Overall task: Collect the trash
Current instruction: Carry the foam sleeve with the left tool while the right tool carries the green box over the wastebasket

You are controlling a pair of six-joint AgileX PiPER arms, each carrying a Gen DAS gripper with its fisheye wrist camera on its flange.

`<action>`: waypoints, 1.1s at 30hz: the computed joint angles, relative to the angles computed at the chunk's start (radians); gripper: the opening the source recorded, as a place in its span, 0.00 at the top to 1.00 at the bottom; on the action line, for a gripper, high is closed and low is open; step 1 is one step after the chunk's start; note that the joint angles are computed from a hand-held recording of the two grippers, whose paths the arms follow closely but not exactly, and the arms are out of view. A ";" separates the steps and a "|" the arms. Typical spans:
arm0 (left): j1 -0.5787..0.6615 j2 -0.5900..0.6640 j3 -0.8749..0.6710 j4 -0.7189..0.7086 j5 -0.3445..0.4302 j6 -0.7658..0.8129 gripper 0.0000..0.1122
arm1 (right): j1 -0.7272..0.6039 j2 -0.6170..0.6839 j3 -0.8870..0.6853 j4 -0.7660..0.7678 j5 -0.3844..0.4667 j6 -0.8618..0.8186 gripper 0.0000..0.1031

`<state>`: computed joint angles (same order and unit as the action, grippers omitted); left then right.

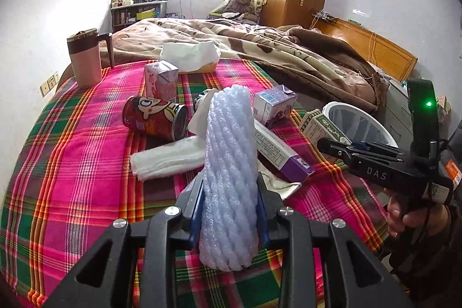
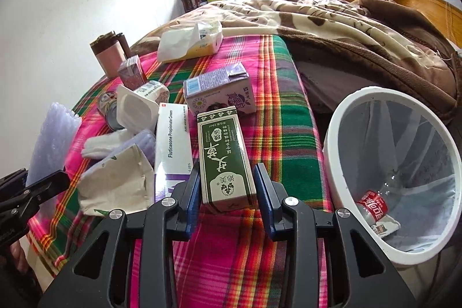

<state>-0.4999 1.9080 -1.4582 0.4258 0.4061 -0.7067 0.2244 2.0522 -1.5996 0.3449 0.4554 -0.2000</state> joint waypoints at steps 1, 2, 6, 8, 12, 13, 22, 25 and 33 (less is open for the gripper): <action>-0.005 -0.002 -0.004 0.014 0.003 -0.014 0.72 | -0.001 -0.011 0.012 0.007 -0.009 -0.006 0.65; -0.010 -0.002 -0.010 0.023 0.007 -0.022 0.72 | -0.003 -0.026 0.028 0.017 -0.022 -0.015 0.65; -0.030 0.003 -0.039 0.058 0.013 -0.048 0.72 | -0.009 -0.057 0.061 0.025 -0.051 -0.017 0.65; -0.039 0.013 -0.065 0.056 0.018 -0.045 0.72 | -0.015 -0.072 0.079 0.037 -0.067 -0.027 0.65; -0.058 0.040 -0.124 0.059 0.035 -0.037 0.72 | -0.029 -0.104 0.114 0.042 -0.100 -0.029 0.65; -0.065 0.050 -0.143 0.062 0.042 -0.034 0.72 | -0.033 -0.110 0.121 0.042 -0.107 -0.029 0.65; -0.110 0.153 -0.329 0.004 0.100 0.042 0.72 | -0.084 -0.160 0.166 -0.003 -0.141 0.030 0.65; -0.124 0.196 -0.409 -0.026 0.126 0.081 0.72 | -0.105 -0.182 0.189 -0.011 -0.159 0.038 0.65; -0.164 0.357 -0.699 -0.117 0.237 0.210 0.71 | -0.167 -0.208 0.216 -0.059 -0.178 0.080 0.65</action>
